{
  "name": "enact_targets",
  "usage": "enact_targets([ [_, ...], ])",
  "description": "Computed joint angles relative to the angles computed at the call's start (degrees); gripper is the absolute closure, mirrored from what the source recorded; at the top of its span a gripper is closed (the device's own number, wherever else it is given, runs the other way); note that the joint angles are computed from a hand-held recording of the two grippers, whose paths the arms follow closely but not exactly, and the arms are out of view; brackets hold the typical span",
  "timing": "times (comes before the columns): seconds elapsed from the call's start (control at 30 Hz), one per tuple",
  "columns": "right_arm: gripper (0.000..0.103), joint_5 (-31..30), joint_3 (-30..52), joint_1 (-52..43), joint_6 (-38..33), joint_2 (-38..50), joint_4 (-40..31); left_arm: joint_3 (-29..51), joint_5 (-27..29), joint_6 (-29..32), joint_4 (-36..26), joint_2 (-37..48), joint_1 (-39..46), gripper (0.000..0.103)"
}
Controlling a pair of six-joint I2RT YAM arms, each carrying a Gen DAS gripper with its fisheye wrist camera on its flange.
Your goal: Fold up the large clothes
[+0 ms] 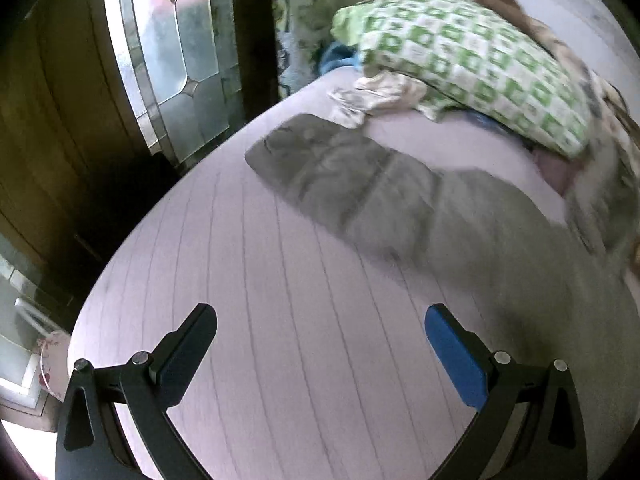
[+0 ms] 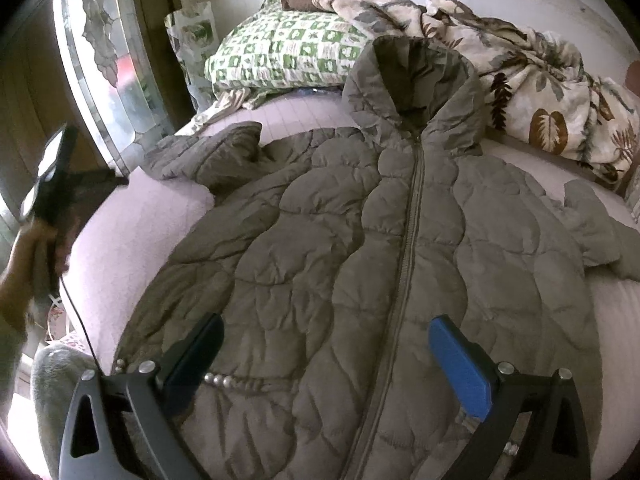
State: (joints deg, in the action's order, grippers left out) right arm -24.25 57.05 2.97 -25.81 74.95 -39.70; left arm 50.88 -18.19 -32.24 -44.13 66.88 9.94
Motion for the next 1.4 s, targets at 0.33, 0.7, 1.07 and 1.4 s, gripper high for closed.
enact_targets([
  [0.33, 0.000, 5.5, 0.3, 4.0, 1.7, 4.8, 6.3, 13.8, 8.0, 4.5, 7.8, 24.4, 16.2, 0.000],
  [0.7, 0.000, 8.1, 1.5, 5.6, 2.9, 10.6, 9.9, 16.4, 6.9, 7.6, 14.4, 32.3, 14.0, 0.073],
  [1.07, 0.000, 5.7, 3.1, 1.9, 2.4, 11.0, 8.8, 7.7, 5.7, 6.1, 16.0, 11.4, 15.7, 0.089],
  [1.4, 0.000, 6.2, 12.5, -6.0, -0.4, 20.0, 7.1, 19.5, -7.8, 12.4, 6.8, -0.4, -7.0, 0.089],
])
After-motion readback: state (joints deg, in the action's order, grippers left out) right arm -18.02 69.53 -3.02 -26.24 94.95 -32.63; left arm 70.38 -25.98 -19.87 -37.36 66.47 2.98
